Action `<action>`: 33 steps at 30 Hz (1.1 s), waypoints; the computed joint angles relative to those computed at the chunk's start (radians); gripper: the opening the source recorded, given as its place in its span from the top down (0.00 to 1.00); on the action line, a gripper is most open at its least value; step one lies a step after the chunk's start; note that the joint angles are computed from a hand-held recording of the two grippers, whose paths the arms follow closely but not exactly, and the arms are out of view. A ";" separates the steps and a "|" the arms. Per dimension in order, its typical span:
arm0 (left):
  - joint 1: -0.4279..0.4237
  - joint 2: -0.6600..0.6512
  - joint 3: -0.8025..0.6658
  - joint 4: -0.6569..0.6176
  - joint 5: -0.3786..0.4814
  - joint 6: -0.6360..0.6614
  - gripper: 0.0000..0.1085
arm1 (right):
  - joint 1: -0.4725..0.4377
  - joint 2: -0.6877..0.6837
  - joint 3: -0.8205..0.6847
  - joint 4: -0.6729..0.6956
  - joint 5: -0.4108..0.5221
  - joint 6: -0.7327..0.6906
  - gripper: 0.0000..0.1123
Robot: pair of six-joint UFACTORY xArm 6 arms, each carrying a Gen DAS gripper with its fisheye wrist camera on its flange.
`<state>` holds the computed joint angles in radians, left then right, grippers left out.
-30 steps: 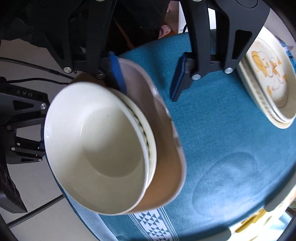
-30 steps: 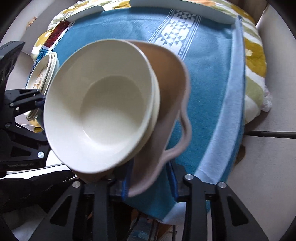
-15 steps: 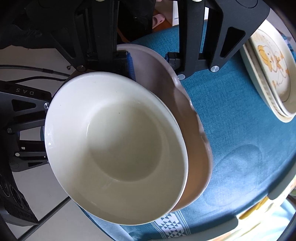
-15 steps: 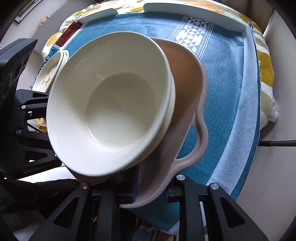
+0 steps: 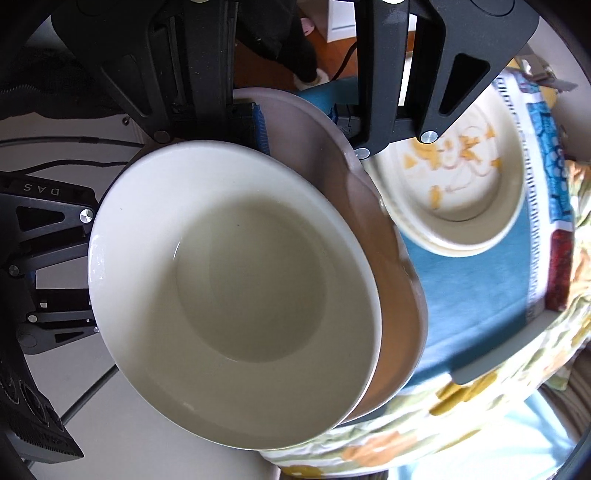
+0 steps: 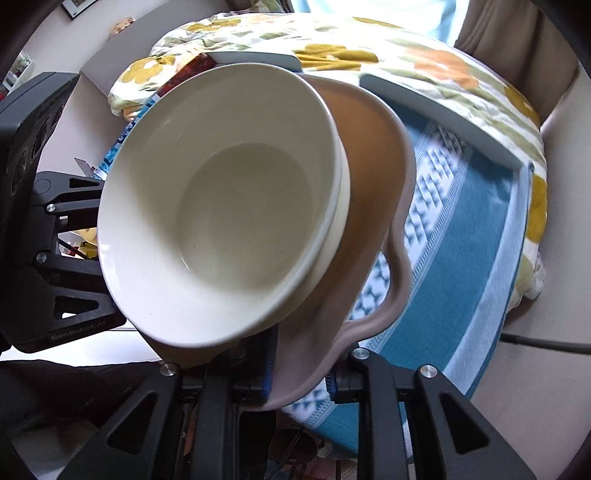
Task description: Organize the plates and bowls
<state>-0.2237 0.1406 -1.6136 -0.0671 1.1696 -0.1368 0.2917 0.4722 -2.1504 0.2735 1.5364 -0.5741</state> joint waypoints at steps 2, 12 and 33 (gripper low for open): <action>0.046 -0.040 0.027 -0.011 0.015 0.056 0.80 | 0.034 0.018 -0.043 -0.008 0.009 0.033 0.83; 0.262 -0.176 0.181 -0.046 0.065 0.322 0.80 | 0.214 0.137 -0.209 -0.026 0.017 0.258 0.83; 0.405 -0.206 0.323 -0.097 0.058 0.518 0.80 | 0.352 0.116 -0.069 -0.093 -0.078 0.441 0.83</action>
